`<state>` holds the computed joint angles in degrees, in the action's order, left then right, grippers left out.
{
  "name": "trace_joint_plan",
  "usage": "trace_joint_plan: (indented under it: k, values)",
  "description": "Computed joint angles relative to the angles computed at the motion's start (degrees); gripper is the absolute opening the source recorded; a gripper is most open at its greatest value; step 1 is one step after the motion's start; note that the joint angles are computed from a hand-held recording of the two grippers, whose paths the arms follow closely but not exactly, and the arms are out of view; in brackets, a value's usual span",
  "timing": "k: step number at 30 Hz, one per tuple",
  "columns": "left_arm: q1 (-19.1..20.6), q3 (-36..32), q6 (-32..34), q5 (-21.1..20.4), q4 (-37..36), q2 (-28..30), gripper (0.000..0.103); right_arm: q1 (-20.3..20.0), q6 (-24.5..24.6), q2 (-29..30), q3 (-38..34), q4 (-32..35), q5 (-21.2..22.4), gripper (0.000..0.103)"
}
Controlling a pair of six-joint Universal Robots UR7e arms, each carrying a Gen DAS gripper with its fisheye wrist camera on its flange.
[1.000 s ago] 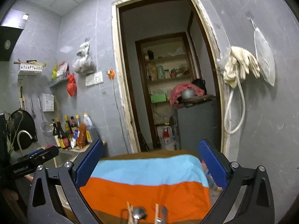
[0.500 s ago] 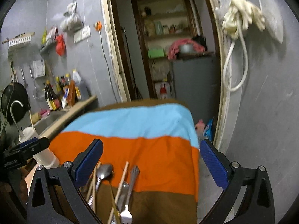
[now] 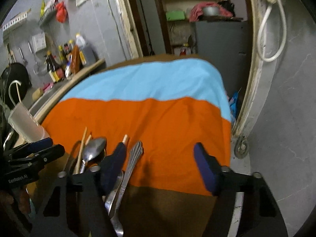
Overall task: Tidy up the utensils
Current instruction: 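Grasp a steel fork with the right tool while the left tool grasps the metal tong clip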
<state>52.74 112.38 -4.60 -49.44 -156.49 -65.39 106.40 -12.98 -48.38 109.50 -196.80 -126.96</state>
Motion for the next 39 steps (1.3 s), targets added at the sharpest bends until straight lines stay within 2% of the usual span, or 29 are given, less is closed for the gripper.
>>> trace_joint_plan:
  k: [4,10,11,14,17,19,20,21,24,27,32,35,39]
  values:
    - [0.35,-1.07,-1.5,-0.45,4.42,1.05,0.056,-0.65,0.78,0.57,-0.26,1.67,1.2,0.053]
    - [-0.2,-1.84,-0.94,2.04,5.88,2.41,0.052,-1.23,1.71,-0.03,0.17,2.76,2.3,0.053]
    - [-0.27,-2.23,-0.8,2.6,6.52,2.61,0.049,-1.32,1.81,-0.07,0.18,2.99,2.4,0.053]
    - [-0.03,-3.35,-0.75,2.29,8.36,2.79,0.03,-1.4,1.99,-0.33,0.32,3.7,2.64,0.053]
    - [0.62,-4.44,-2.29,0.87,10.4,2.44,0.026,-1.47,1.87,-0.37,0.09,4.81,3.4,0.053]
    - [1.01,-4.8,-3.5,-0.3,11.37,2.0,0.024,-1.38,1.76,-0.28,-0.28,6.42,4.14,0.045]
    - [1.3,-4.83,-4.09,-1.19,11.8,1.59,0.024,-1.42,1.73,-0.27,-0.52,7.37,4.54,0.034]
    - [1.51,-4.83,-4.26,-1.8,11.91,1.35,0.024,-1.43,1.75,-0.15,-0.86,8.73,4.93,0.027]
    - [1.78,-5.13,-3.5,-2.58,12.54,1.4,0.024,-1.82,1.56,-0.09,-1.0,9.94,6.73,0.02]
    - [2.12,-6.24,-3.3,-3.22,13.95,1.88,0.024,-3.24,4.43,-1.47,-0.98,14.77,11.74,0.018]
    - [2.71,-7.48,-3.46,-4.28,14.65,2.5,0.024,-3.47,5.06,-2.65,-0.9,18.88,12.82,0.015]
    - [2.95,-7.85,-3.68,-5.04,15.14,2.45,0.023,-4.1,8.35,-3.33,-1.01,20.97,14.45,0.013]
    - [4.0,-7.84,-5.21,-8.56,14.86,1.2,0.022,-4.14,11.04,-3.43,-0.41,20.32,14.95,0.01]
